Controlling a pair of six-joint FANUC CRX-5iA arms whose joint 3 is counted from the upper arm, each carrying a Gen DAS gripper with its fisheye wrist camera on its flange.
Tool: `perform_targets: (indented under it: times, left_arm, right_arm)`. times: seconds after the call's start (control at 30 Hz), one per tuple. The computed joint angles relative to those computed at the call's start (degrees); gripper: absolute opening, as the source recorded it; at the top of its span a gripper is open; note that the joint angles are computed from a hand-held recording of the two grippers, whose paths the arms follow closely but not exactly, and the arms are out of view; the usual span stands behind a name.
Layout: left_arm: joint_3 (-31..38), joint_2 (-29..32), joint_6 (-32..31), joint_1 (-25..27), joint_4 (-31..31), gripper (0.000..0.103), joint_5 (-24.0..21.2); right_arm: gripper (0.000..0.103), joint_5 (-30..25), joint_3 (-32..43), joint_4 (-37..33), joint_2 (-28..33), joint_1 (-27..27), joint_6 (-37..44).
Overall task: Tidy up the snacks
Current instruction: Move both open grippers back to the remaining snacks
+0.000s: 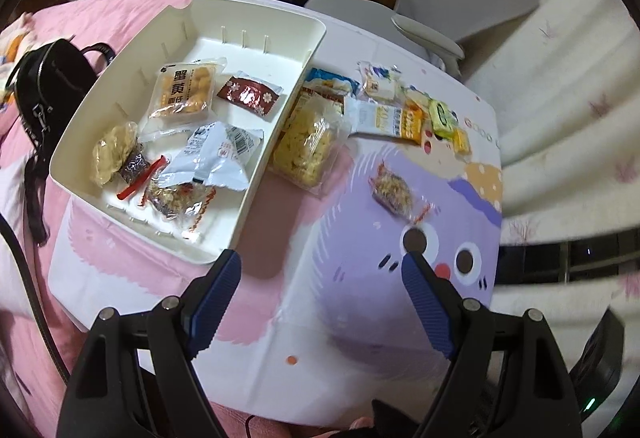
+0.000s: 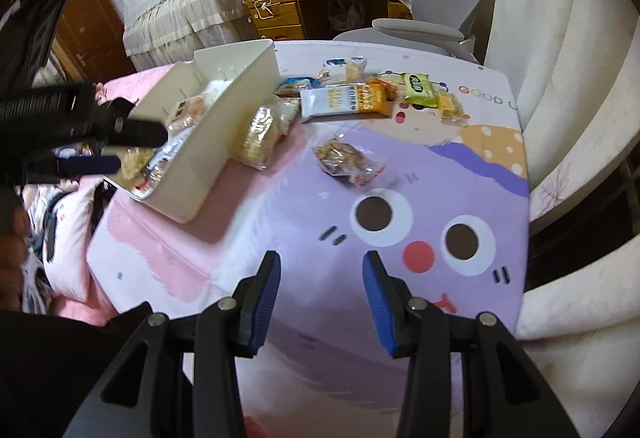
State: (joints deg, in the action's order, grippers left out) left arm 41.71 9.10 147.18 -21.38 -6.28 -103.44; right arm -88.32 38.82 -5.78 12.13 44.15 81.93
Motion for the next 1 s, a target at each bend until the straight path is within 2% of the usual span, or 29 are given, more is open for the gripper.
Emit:
perform_targets:
  times: [0.2, 0.43, 0.6, 0.67, 0.83, 1.0]
  left_arm:
    - [3.6, 3.8, 6.5, 0.6, -1.1, 0.085, -0.7]
    - [2.4, 5.0, 14.0, 1.7, -1.6, 0.087, 2.3]
    - [0.1, 5.4, 18.9, 3.0, -1.3, 0.093, 5.1]
    - [-0.5, 5.6, 19.8, 3.5, -1.1, 0.094, 5.8]
    - [-1.3, 7.0, 22.2, 5.2, -0.2, 0.099, 5.5]
    - [-2.2, 8.2, 24.2, 6.8, 0.5, 0.099, 4.7]
  right_arm:
    - [0.043, 1.2, 0.9, -1.4, 1.4, -2.2, 5.4]
    - [0.043, 1.8, 3.2, -2.5, 4.4, -3.8, 10.7]
    - [0.044, 1.7, 5.8, -3.7, 7.3, -4.5, 14.6]
    - [0.046, 2.6, 6.1, -3.5, 8.0, -4.5, 16.3]
    - [0.064, 3.7, 8.5, -5.4, 10.8, -4.9, 21.4]
    - [0.065, 3.5, 10.8, -7.0, 14.0, -4.8, 26.7]
